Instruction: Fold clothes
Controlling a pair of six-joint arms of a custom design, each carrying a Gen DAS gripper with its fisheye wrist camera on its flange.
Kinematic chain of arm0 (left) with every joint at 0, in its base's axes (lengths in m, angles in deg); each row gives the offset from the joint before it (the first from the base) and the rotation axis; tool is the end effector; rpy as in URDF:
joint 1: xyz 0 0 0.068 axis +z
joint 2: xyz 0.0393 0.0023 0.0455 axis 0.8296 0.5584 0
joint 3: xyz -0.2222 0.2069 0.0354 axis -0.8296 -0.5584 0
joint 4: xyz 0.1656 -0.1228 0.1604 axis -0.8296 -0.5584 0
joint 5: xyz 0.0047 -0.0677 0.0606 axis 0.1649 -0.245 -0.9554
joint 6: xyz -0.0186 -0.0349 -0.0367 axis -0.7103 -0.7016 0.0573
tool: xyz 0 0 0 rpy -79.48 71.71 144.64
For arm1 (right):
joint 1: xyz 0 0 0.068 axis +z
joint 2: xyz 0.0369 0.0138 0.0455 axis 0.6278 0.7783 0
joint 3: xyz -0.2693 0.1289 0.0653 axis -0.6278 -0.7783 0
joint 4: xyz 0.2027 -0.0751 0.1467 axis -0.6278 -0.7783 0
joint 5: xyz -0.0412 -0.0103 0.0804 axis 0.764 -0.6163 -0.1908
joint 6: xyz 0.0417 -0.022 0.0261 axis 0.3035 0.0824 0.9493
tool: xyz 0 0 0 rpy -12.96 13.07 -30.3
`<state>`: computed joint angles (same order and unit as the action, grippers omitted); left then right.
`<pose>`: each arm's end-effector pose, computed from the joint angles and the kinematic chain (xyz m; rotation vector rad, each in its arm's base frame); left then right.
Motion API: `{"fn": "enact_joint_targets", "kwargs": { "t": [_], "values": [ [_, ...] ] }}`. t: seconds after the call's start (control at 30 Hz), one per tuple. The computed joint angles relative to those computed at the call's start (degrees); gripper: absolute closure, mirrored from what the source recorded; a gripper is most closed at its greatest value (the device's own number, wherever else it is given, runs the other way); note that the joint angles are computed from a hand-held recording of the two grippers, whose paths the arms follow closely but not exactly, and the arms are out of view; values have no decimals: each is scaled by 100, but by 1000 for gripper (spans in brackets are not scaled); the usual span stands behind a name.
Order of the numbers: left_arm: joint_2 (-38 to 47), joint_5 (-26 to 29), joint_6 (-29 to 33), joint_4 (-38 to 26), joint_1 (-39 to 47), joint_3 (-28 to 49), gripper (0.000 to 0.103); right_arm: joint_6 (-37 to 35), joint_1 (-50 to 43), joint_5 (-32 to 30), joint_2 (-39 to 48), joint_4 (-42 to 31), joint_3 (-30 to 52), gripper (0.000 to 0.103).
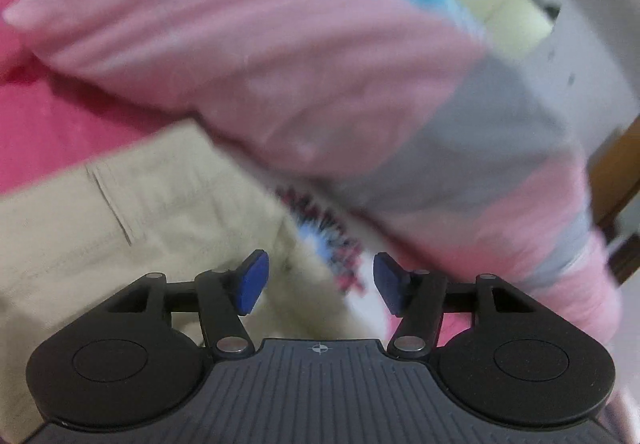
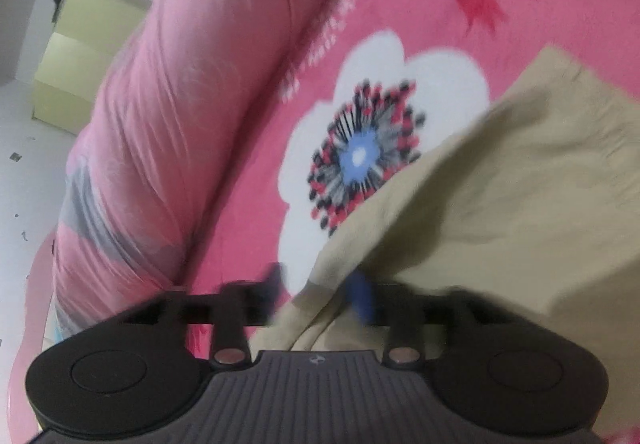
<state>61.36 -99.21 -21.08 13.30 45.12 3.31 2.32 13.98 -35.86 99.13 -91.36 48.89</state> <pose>0.2415 -0.0340 0.2602 -0.9804 1.7886 -0.3728 0.3916 -0.1514 0.2405 0.4713 2.3443 1.0447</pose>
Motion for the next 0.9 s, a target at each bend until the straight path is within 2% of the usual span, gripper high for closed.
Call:
{"fn": "enact_joint_targets", "kwargs": {
  "t": [0.1, 0.2, 0.27, 0.3, 0.33, 0.4, 0.43, 0.47, 0.53, 0.6, 0.67, 0.77, 0.8, 0.87, 0.9],
  "values": [
    [-803, -485, -264, -478, -479, -126, 38, -299, -281, 31, -243, -540, 159, 47],
    [-1648, -1834, -779, -1548, -1644, -144, 36, -529, -658, -90, -606, -954, 198, 44],
    [-1909, -3020, -1522, -2679, -2682, 31, 34, -663, -799, -118, -932, -1015, 146, 44],
    [-1734, -3724, -2417, -3672, -3318, 284, 34, -769, -841, -125, -1165, -1010, 55, 44],
    [-1270, -4245, -3744, -5031, -3841, 667, 34, -996, -802, -78, -1478, -1003, -66, 44],
    [-81, -4451, -6165, -7427, -4232, 1423, 34, -1435, -506, 126, -1985, -1056, -179, 44],
    [375, -4364, -6976, -8161, -4288, 1628, 34, -1698, -194, 222, -2302, -1025, -292, 44],
    [668, -4253, -7447, -8531, -4277, 1728, 34, -1931, 150, 346, -2578, -1004, -353, 44],
    [623, -4051, -7626, -8371, -4183, 1590, 34, -2165, 1056, 640, -3031, -798, -535, 44],
    [301, -3901, -7176, -7653, -3873, 1276, 34, -2290, 2195, 1037, -3280, -514, -609, 45],
    [184, -3714, -6936, -7351, -3517, 1060, 34, -2316, 3435, 1518, -3239, -76, -657, 45],
    [44, -3612, -6740, -6953, -3349, 657, 34, -2416, 5055, 2142, -2403, 343, -240, 44],
    [-110, -3533, -6528, -6648, -3249, 466, 34, -2448, 5448, 2251, -1998, 354, 47, 44],
    [-626, -3308, -5946, -5831, -2950, 4, 35, -2466, 6163, 2435, -1003, 140, 885, 43],
    [-845, -3312, -5939, -5660, -2929, -154, 36, -2487, 6476, 2537, -495, 16, 1369, 43]
  ]
}}
